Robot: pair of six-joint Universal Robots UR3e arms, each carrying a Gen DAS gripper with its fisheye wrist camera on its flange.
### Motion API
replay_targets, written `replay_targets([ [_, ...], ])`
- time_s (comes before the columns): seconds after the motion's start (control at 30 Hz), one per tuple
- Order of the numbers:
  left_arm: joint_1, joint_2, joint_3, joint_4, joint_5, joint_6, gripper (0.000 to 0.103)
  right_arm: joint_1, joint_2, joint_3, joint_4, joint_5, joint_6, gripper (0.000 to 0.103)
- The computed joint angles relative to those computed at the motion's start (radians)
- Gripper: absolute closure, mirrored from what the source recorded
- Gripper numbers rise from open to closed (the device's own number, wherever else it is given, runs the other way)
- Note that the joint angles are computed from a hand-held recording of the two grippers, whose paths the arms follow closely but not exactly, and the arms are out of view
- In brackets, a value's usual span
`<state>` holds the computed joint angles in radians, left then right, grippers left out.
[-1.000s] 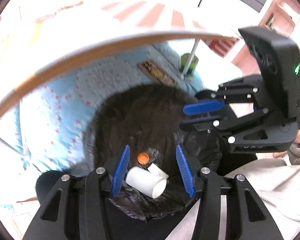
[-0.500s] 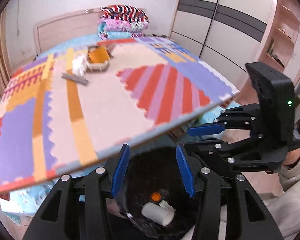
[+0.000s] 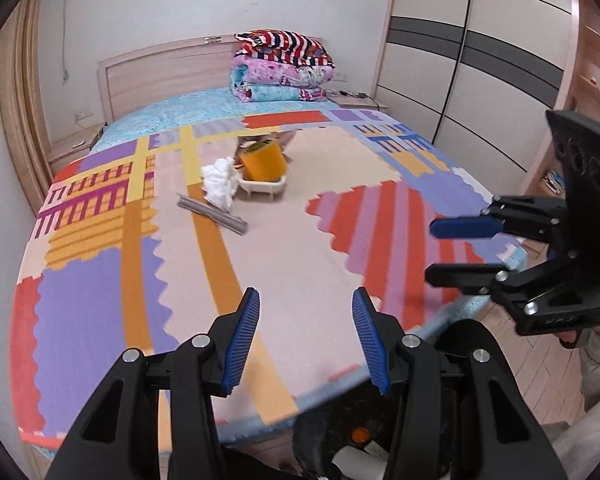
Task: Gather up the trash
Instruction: 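Raise both tools from the bin back toward the mat, then grasp the metal strip with the left tool while the right tool grasps the yellow tape roll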
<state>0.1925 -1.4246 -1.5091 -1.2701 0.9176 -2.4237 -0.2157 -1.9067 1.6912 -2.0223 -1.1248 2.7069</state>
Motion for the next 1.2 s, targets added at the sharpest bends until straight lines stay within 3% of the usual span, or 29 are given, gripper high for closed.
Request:
replay_targets([
  [0.27,-0.070,-0.193,0.121,0.120,0.065,-0.098,0.057,0.039,0.200,-0.163,-0.080,-0.045,0.036,0.046],
  [0.57,-0.131,-0.439,0.353,0.137,0.127,-0.224,0.057,0.076,0.462,-0.390,-0.126,-0.088,0.081,0.042],
  [0.9,-0.178,-0.576,0.517,0.111,0.181,-0.248,0.057,0.090,0.696,-0.646,-0.066,-0.070,0.118,0.042],
  [1.2,-0.203,-0.626,0.556,0.127,0.227,-0.280,0.057,0.103,0.826,-0.794,-0.047,-0.055,0.165,0.042],
])
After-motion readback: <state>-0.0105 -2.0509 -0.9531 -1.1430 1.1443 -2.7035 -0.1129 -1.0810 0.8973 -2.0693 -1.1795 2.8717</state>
